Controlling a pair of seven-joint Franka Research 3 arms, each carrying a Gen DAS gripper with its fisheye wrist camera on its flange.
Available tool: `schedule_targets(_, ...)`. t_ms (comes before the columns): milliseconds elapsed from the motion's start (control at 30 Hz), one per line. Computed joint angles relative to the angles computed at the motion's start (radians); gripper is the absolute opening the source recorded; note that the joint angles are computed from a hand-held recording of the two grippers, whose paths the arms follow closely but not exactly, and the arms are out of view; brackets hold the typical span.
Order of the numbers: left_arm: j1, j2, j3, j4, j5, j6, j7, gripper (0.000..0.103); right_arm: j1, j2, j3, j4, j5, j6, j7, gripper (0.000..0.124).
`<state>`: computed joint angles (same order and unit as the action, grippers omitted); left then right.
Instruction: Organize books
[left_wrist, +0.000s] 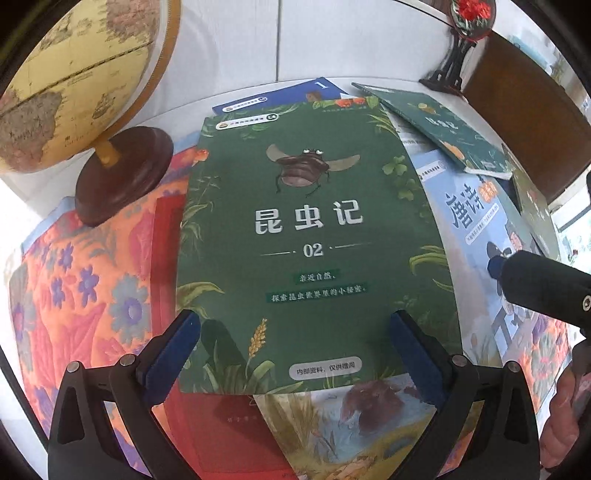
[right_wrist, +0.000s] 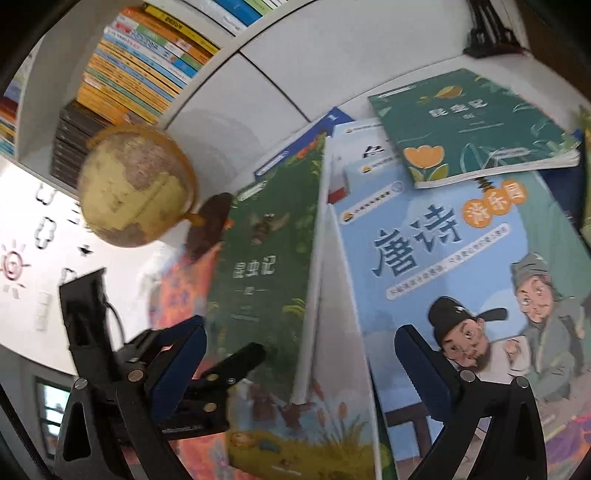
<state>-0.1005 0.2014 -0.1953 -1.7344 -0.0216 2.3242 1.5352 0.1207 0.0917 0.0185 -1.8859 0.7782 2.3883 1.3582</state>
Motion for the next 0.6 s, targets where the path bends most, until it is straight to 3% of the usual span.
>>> schedule_targets(67, 0.006, 0.005, 0.012, 0.006, 0.010, -0.001, -0.032, 0.101, -0.007, -0.003, 0.001, -0.003, 0.061, 0.002, -0.032, 0.103)
schedule_targets(167, 0.052, -0.012, 0.016, -0.021, -0.099, 0.034, -0.026, 0.102, -0.013, -0.013, 0.005, -0.002, 0.166, -0.007, -0.113, 0.103)
schedule_targets(333, 0.112, 0.025, 0.000, 0.010, -0.300, -0.006, 0.042, 0.100, -0.003, 0.078, 0.013, 0.088, 0.120, -0.048, -0.054, 0.102)
schedule_targets(400, 0.112, 0.029, -0.009, 0.010, -0.327, 0.006, 0.064, 0.096, -0.004, 0.099, 0.024, 0.110, 0.128, -0.036, -0.060, 0.102)
schedule_targets(500, 0.093, 0.032, -0.016, 0.020, -0.316, -0.011, 0.073, 0.094, -0.005, 0.127, 0.031, 0.148, 0.096, -0.068, -0.039, 0.103)
schedule_targets(600, 0.050, 0.016, -0.007, 0.003, -0.193, -0.007, 0.034, 0.094, -0.009, 0.121, 0.032, 0.150, 0.058, -0.087, -0.052, 0.103)
